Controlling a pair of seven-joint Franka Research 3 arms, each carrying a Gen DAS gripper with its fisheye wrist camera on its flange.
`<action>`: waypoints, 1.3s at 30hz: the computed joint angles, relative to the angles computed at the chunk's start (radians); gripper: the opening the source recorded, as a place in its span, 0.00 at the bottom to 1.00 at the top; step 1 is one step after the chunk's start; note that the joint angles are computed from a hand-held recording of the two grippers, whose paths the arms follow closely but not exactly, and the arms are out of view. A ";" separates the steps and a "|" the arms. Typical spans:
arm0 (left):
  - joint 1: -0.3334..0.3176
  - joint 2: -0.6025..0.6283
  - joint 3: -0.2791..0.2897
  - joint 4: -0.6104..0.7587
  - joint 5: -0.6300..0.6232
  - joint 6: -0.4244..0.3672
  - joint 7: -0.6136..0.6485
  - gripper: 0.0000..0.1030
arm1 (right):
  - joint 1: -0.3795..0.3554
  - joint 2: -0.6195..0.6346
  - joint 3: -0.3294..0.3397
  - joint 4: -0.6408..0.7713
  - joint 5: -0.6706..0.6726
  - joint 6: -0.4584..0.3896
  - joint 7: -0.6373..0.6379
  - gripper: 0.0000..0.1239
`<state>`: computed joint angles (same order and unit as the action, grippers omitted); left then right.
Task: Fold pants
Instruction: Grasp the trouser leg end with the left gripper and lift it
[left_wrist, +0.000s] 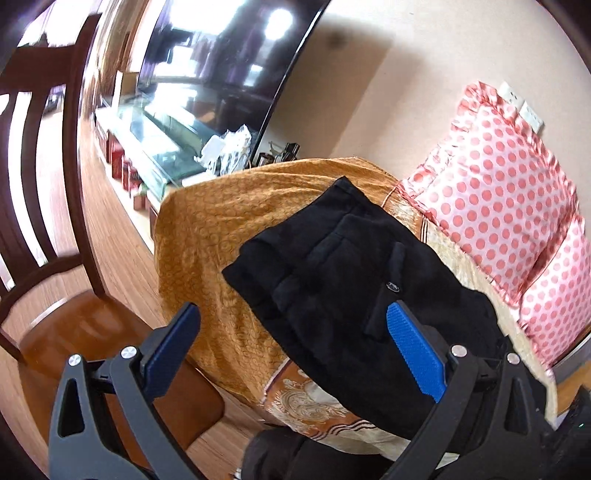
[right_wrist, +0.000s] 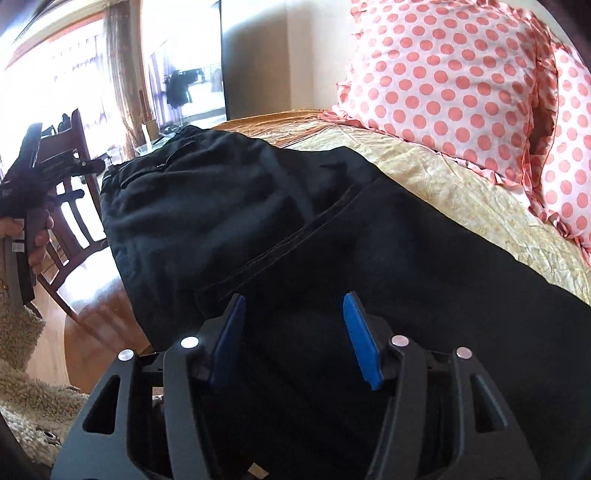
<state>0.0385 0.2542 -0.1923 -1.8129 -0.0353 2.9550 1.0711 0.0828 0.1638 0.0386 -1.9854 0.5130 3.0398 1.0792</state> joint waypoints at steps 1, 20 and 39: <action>0.072 0.013 -0.078 0.006 -0.122 -0.007 0.082 0.97 | -0.007 0.000 0.008 -0.001 0.017 0.002 -0.014 0.50; 0.275 0.137 -0.365 0.197 -0.998 -0.122 0.761 0.84 | -0.013 -0.002 0.012 0.004 0.060 -0.011 -0.019 0.53; 0.067 0.153 -0.127 0.215 -0.667 -0.080 0.365 0.16 | -0.018 -0.008 0.028 -0.005 0.138 0.010 -0.087 0.53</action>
<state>0.1052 0.4072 -0.3193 -1.5974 -0.7023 2.8753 1.4364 0.0643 0.1563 0.0663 -1.9904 0.6506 3.0501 0.9922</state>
